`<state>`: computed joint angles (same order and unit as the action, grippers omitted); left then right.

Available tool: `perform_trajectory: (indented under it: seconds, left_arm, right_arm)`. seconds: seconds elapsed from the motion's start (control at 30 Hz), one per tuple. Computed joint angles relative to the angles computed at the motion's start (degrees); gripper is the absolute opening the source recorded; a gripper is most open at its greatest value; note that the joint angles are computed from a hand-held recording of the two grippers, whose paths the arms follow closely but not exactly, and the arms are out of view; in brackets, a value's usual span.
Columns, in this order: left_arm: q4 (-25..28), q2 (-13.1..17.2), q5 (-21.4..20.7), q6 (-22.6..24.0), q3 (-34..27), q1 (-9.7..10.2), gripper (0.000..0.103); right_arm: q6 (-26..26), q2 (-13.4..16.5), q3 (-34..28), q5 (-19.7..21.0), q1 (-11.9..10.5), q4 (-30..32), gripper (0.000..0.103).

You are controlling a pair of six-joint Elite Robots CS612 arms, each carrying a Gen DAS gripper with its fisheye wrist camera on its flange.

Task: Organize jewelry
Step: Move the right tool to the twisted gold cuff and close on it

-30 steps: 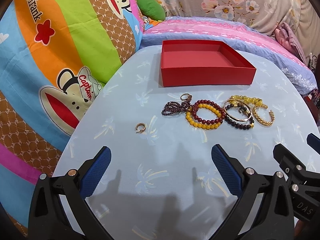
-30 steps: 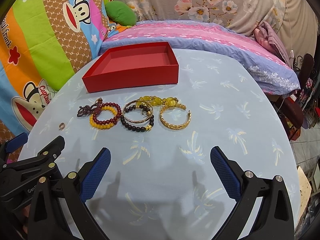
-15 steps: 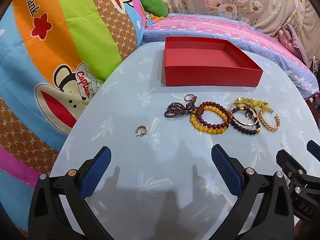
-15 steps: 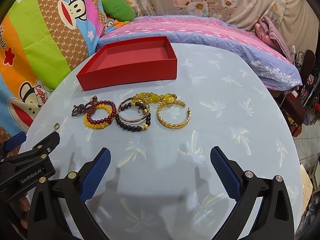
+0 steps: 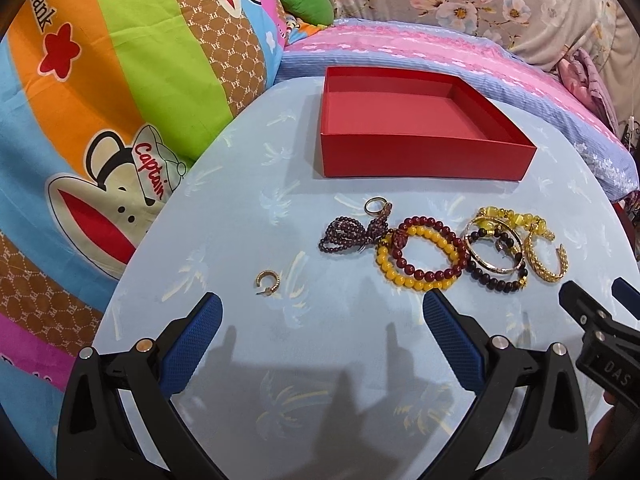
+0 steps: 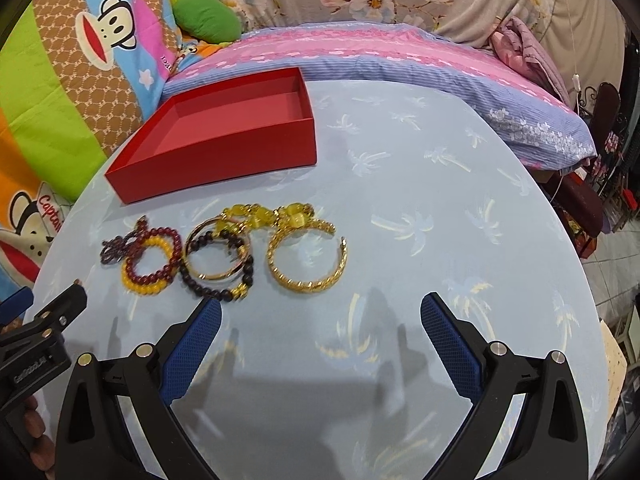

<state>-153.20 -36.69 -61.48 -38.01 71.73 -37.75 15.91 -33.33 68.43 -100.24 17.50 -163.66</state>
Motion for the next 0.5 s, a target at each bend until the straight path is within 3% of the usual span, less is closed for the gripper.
perform_trajectory:
  seconds: [0.17,0.27,0.33,0.5]
  left_arm:
    - [1.21,0.82,-0.10,0.59,-1.42,0.12,0.096]
    - [1.74,1.27,-0.41,0.82,-2.13,0.24,0.096]
    - [2.20,1.54,-0.78,0.83,-2.63,0.35,0.096]
    - [3.27,2.17,-1.39,0.84,-3.74,0.59,0.096]
  right_arm:
    - [-0.32,1.88,-3.25,-0.15,-0.21,1.27,0.094]
    - [-1.12,3.01,-5.15,0.18,-0.21,2.45,0.085]
    - [-1.29,3.65,-6.27,0.68,-0.28,3.48,0.073]
    - [-0.87,4.73,-8.06,1.94,-0.53,5.21,0.060]
